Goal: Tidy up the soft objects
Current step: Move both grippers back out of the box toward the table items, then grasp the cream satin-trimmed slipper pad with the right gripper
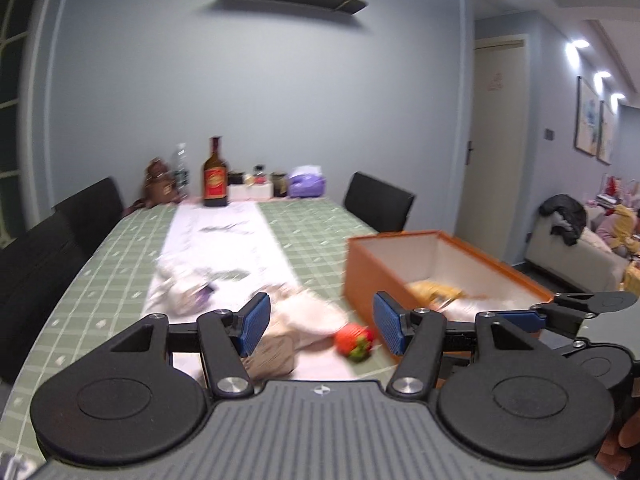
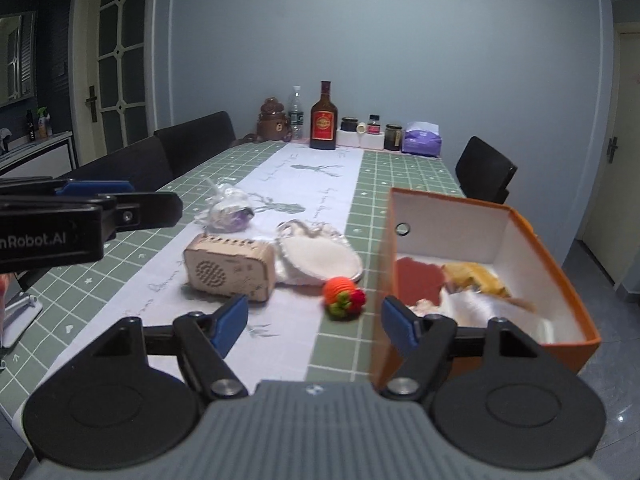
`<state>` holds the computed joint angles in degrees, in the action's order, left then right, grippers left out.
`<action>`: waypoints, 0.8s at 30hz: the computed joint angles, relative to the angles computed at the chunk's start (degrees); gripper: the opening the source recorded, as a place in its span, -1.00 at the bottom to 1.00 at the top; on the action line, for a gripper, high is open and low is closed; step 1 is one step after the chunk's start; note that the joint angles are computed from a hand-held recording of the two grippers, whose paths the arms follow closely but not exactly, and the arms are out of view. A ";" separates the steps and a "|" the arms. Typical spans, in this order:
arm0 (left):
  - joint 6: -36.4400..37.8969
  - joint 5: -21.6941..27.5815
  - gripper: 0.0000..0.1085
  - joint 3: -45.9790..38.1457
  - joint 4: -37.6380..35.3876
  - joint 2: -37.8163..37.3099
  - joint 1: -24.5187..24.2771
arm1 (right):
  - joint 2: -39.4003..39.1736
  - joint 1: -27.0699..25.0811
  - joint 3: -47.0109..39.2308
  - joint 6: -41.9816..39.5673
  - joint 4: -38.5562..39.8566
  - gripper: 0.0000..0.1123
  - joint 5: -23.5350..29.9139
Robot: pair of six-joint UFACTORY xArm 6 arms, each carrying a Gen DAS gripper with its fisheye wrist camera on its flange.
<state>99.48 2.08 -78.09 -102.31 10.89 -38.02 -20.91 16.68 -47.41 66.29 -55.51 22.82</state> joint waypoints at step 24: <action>-37.09 8.81 0.28 -1.63 36.81 5.12 10.63 | 17.33 -1.18 -15.62 -28.91 29.67 0.14 -2.18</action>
